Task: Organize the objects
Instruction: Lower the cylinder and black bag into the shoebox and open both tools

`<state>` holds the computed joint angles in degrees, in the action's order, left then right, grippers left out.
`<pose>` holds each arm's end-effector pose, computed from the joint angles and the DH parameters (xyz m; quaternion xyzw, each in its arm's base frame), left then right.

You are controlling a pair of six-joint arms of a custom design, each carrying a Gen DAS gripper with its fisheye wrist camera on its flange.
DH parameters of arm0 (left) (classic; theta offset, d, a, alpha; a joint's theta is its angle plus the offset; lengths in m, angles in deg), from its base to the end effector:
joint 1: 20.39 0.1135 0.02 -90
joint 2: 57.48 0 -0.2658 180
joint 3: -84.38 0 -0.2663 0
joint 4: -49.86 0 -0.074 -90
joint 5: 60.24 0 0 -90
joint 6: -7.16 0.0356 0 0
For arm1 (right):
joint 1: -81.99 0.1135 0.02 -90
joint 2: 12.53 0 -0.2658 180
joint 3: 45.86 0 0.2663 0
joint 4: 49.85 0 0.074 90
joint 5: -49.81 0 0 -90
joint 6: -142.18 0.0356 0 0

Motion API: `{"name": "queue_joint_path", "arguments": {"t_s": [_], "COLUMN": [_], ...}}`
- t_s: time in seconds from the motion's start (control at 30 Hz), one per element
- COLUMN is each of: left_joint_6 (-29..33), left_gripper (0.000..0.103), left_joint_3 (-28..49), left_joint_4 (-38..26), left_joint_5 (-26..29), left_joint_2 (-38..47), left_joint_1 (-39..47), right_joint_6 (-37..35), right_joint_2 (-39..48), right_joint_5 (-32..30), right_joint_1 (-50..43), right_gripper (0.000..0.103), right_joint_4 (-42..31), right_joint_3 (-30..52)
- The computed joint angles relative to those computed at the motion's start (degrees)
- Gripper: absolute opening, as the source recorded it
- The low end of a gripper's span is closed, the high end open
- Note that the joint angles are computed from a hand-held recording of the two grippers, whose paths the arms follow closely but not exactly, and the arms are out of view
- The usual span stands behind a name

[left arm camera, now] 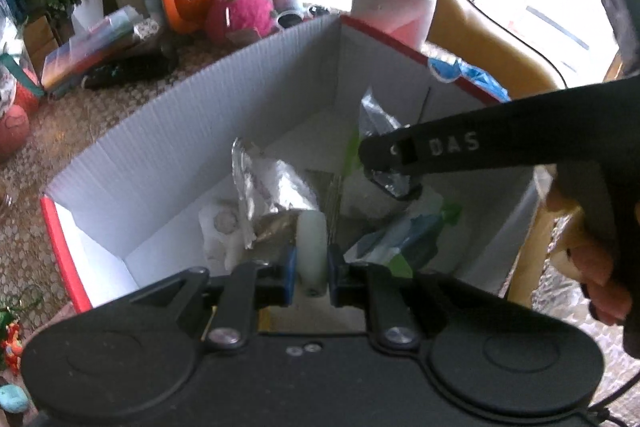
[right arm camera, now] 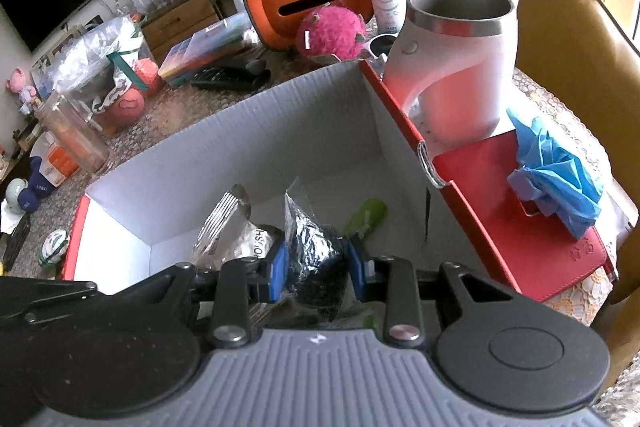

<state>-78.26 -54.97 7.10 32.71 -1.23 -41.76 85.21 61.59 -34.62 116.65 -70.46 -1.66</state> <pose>0.1728 -0.0696 0.1696 0.2228 0.9357 -0.0643 0.2660 0.2057 0.1380 0.1519 0.0030 0.9403 0.1499 0.3056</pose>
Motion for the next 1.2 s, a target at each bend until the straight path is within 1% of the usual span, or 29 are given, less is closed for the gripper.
{"name": "queue_joint_path", "arguments": {"t_s": [0.13,0.3,0.43,0.67,0.77,0.97,1.03,1.07,1.13,1.2], "left_joint_6": [0.01,0.08,0.26,-0.31,-0.67,-1.73,-1.97,-1.86,-1.18,-0.15], "left_gripper": [0.013,0.014,0.014,0.023,0.026,0.033,0.037,0.038,0.046,0.048], "left_joint_3": [0.09,0.52,0.79,1.06,0.93,0.37,0.34,0.42,0.34,0.07], "left_joint_4": [0.31,0.53,0.15,-0.92,-1.72,-3.56,-4.69,-5.5,-7.6,-9.63], "left_joint_5": [0.62,-0.13,-1.08,-3.15,-3.4,-4.06,-3.49,-2.9,-1.58,-1.11], "left_joint_2": [2.16,4.27,4.94,4.37,3.15,-0.53,-2.47,-3.58,-6.61,-10.35], "left_joint_1": [0.9,0.31,-0.83,-2.37,-2.48,-3.52,-3.15,-2.76,-2.05,-1.67], "right_joint_6": [-0.72,-0.23,0.32,1.01,1.52,2.39,2.86,3.15,3.72,4.34], "right_joint_2": [-0.26,-1.18,-3.0,-7.72,-10.01,-14.08,-15.47,-16.33,-18.17,-20.24], "right_joint_5": [0.56,0.44,0.11,1.15,1.93,3.2,3.82,4.19,4.51,5.28], "right_joint_1": [0.62,1.01,1.3,2.17,2.6,3.81,4.56,5.02,5.64,6.79], "right_gripper": [0.033,0.034,0.046,0.047,0.052,0.052,0.052,0.052,0.052,0.052], "right_joint_4": [0.01,-0.62,-1.49,-4.14,-5.58,-8.6,-9.68,-10.26,-11.54,-12.94], "right_joint_3": [-0.3,-0.35,-0.66,-1.62,-2.05,-2.49,-2.58,-2.66,-2.72,-2.76]}}
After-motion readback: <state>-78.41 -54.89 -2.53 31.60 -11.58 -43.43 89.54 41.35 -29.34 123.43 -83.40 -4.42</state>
